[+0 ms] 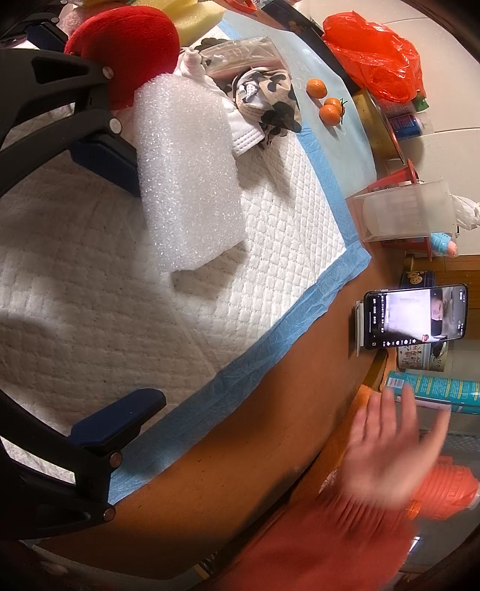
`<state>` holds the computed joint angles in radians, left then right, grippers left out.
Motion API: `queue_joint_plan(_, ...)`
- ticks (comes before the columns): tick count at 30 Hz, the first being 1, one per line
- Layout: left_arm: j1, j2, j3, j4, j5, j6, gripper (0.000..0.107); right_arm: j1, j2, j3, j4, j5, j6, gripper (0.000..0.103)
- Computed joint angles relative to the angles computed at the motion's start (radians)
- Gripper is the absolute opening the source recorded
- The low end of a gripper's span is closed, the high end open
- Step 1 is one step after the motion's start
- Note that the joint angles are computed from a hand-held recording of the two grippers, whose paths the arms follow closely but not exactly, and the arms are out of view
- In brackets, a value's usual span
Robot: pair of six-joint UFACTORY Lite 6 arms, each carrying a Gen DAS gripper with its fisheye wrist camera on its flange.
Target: Organize soft objects
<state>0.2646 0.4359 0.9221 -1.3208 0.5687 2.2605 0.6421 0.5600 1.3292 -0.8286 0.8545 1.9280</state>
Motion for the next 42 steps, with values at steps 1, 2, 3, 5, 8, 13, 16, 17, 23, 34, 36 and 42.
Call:
queue_joint_plan(1, 0.000, 0.000, 0.000, 0.000, 0.000, 0.000, 0.103, 0.000, 0.000, 0.001, 0.000, 0.000, 0.000, 0.103)
queue_joint_plan(2, 0.000, 0.000, 0.000, 0.000, 0.000, 0.000, 0.103, 0.000, 0.000, 0.001, 0.000, 0.000, 0.000, 0.103)
queue_joint_plan(3, 0.000, 0.000, 0.000, 0.000, 0.000, 0.000, 0.103, 0.000, 0.000, 0.001, 0.000, 0.000, 0.000, 0.103)
queue_joint_plan(5, 0.000, 0.000, 0.000, 0.000, 0.000, 0.000, 0.103, -0.001, 0.001, 0.001, 0.000, 0.000, -0.001, 0.103)
queue_joint_plan(8, 0.000, 0.000, 0.000, 0.000, 0.000, 0.000, 0.103, 0.000, 0.000, 0.000, 0.000, 0.000, 0.000, 0.103)
queue_joint_plan(13, 0.000, 0.000, 0.000, 0.000, 0.000, 0.001, 0.103, 0.000, 0.000, 0.001, 0.000, 0.000, -0.001, 0.103)
queue_joint_plan(16, 0.000, 0.000, 0.000, 0.000, 0.000, 0.001, 0.103, 0.000, 0.000, 0.001, 0.001, 0.000, -0.001, 0.103)
queue_joint_plan(17, 0.000, 0.000, -0.001, -0.002, -0.001, 0.002, 0.103, 0.000, -0.001, 0.000, 0.001, 0.000, 0.000, 0.103)
queue_joint_plan(23, -0.015, -0.013, -0.017, -0.037, -0.018, 0.017, 0.103, 0.000, -0.003, -0.001, 0.003, 0.001, -0.003, 0.103)
queue_joint_plan(34, 0.478, -0.191, 0.026, 0.121, 0.420, -0.011, 0.103, -0.004, -0.055, -0.071, -0.024, -0.060, -0.024, 0.103)
queue_joint_plan(36, 0.585, -0.115, 0.157, 0.103, 0.462, -0.087, 0.103, -0.005, -0.127, -0.159, -0.057, -0.132, -0.026, 0.103)
queue_joint_plan(42, 0.679, 0.179, 0.565, 0.201, 0.442, -0.370, 0.103, 0.024, -0.432, -0.435, -0.259, -0.228, 0.193, 0.103)
